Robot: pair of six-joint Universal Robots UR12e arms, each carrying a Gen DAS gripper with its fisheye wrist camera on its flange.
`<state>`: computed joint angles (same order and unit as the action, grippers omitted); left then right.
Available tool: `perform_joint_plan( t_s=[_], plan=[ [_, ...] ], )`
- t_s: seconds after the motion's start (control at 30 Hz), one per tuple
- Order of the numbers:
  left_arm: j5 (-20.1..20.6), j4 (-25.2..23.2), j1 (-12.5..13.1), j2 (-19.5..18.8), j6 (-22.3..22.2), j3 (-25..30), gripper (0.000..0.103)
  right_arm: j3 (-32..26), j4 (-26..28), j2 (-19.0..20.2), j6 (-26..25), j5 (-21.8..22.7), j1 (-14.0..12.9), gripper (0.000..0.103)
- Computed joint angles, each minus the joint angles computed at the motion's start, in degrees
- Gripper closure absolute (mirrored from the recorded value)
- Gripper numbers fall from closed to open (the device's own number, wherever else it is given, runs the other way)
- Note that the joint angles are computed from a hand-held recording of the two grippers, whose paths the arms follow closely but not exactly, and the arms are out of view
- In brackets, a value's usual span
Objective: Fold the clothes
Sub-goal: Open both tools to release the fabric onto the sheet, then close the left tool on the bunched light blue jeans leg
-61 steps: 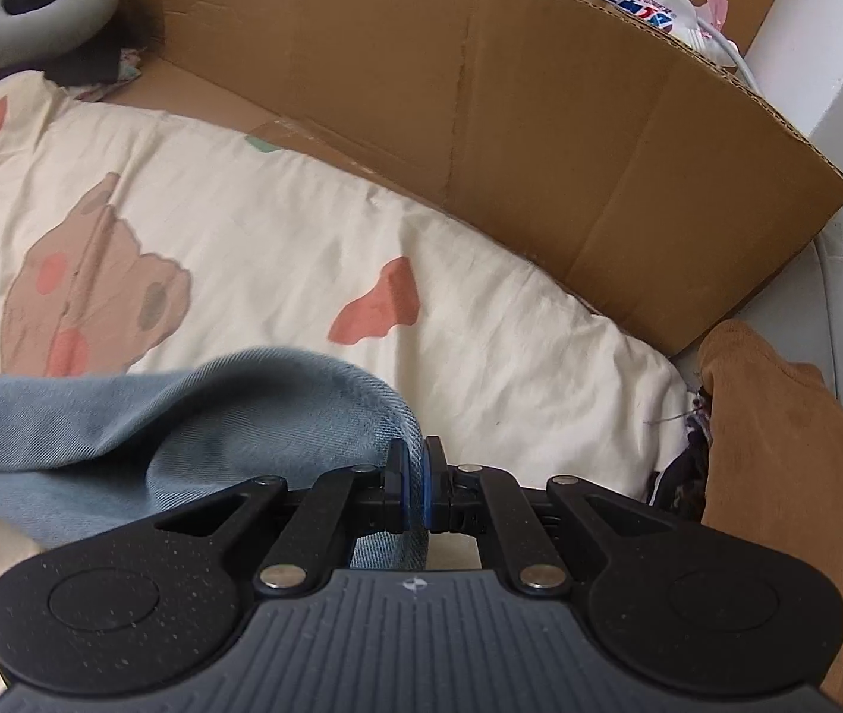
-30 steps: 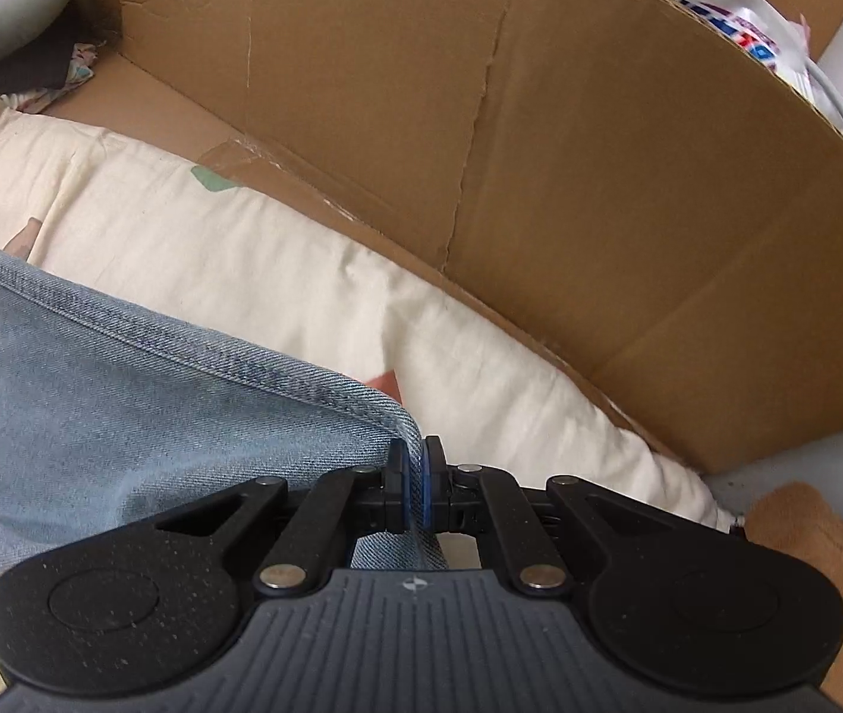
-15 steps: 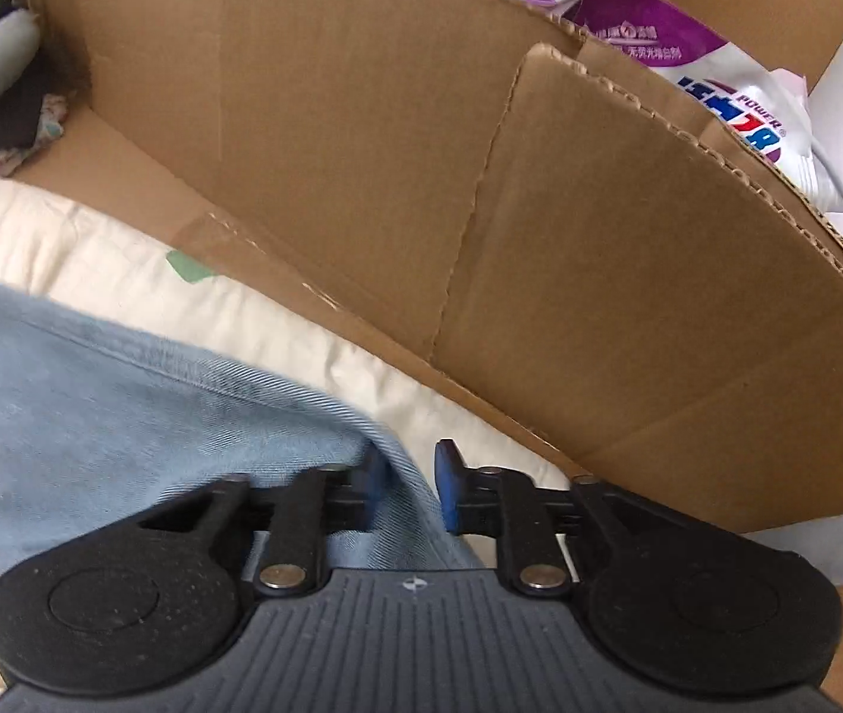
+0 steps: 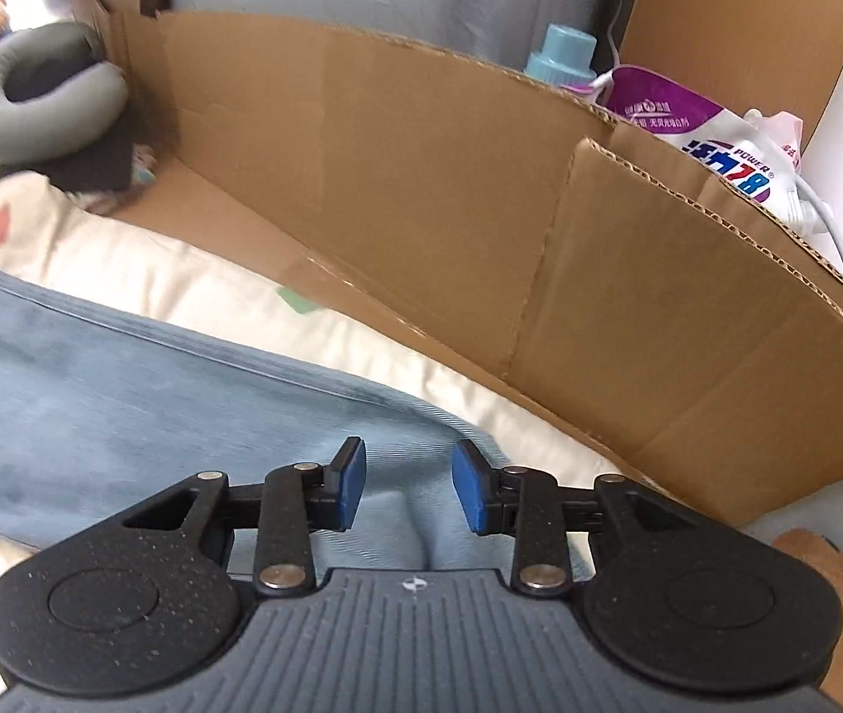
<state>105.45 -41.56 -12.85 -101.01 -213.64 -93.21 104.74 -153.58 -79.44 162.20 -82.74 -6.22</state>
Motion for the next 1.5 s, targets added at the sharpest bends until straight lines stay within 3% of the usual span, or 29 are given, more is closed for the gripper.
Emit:
perform_joint_plan(
  t_s=[0.13,0.43,0.73,0.97,1.1,1.17,1.37,1.5],
  plan=[
    [0.2,-1.7,0.3,3.2,-0.1,-4.0,0.039,1.1,-0.2,-1.6,1.0,2.9,0.1,0.064],
    [-0.6,-3.4,0.9,9.8,-1.4,-14.1,0.039,3.4,2.0,-4.7,0.3,3.9,1.9,0.063],
    [-4.7,-0.8,1.4,12.2,-3.9,-20.2,0.039,4.5,6.0,-7.5,0.1,5.5,3.1,0.063],
    [-10.3,6.5,0.4,11.3,-12.7,-24.1,0.042,5.8,8.2,-9.0,3.3,7.4,3.5,0.063],
    [-12.3,12.9,0.4,10.9,-25.0,-27.0,0.046,6.9,9.8,-9.3,4.7,8.6,3.7,0.063],
    [-12.1,16.0,0.3,10.6,-28.7,-28.0,0.051,7.1,11.2,-9.4,4.2,7.9,4.2,0.063],
    [-11.1,23.9,-0.2,9.3,-34.8,-29.9,0.055,7.8,14.0,-10.2,1.6,7.8,4.9,0.063],
    [-8.4,25.8,-1.0,8.1,-37.0,-30.0,0.063,8.1,15.5,-10.3,1.6,8.1,5.2,0.063]
  ],
)
